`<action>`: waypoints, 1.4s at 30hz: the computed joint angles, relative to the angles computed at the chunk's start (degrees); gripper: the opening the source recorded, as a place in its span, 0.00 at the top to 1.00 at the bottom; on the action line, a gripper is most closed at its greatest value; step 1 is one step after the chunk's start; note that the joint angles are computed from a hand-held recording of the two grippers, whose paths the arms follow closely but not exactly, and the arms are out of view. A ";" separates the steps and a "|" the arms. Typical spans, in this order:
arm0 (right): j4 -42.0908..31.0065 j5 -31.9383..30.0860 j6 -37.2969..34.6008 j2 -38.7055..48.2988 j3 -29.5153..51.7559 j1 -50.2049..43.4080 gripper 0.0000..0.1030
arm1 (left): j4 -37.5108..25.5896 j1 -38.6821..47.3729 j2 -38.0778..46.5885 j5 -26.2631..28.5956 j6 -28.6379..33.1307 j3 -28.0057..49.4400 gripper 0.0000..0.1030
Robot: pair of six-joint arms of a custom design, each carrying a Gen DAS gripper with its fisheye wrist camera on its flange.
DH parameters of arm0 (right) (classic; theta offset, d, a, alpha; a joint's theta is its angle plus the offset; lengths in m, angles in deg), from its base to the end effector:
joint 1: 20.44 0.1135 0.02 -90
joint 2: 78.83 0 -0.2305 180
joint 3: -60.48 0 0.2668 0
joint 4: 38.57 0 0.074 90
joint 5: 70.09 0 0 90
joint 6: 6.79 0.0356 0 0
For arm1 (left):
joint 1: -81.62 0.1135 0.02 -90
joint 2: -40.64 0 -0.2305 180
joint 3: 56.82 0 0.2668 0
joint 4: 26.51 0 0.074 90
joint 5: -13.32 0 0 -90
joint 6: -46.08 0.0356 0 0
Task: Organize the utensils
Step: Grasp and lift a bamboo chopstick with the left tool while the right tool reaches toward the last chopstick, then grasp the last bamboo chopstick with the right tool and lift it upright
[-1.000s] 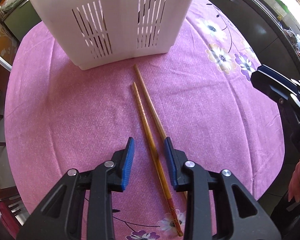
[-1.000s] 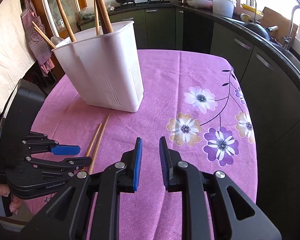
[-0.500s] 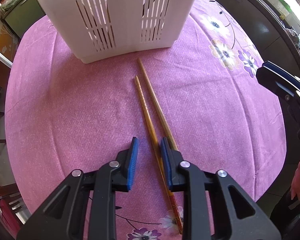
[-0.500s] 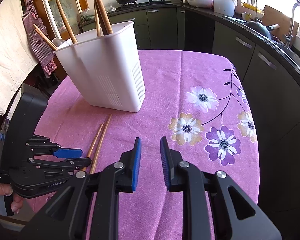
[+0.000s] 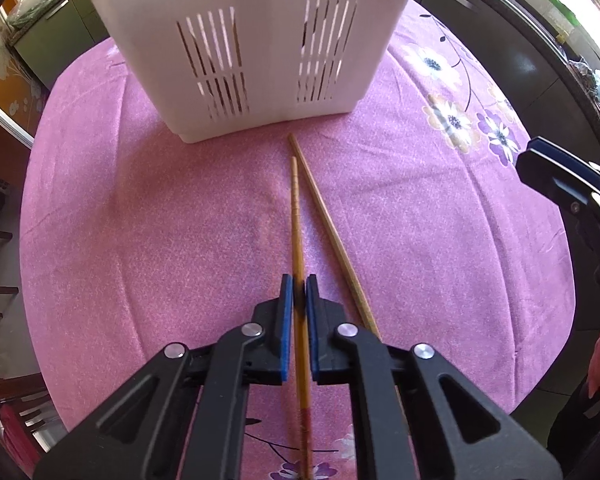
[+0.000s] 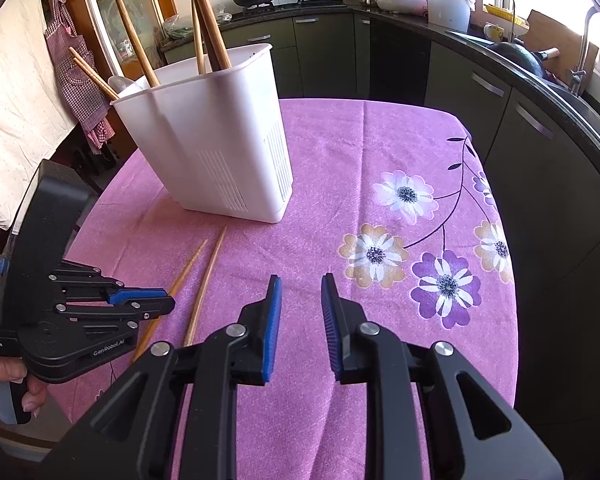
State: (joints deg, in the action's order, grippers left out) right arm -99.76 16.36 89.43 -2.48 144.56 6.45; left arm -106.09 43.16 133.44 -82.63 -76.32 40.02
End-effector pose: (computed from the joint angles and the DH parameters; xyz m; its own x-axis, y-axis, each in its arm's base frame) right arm 0.2623 0.1355 0.2854 -0.7648 -0.2666 -0.5865 -0.4038 0.9077 0.1140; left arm 0.2566 -0.1991 0.2566 -0.9608 0.0826 -0.2646 0.0989 0.9939 -0.0490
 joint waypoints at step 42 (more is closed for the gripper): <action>-6.73 9.35 11.22 30.50 22.63 17.65 0.86 | -8.07 -4.81 -27.40 -14.87 0.76 -1.31 0.93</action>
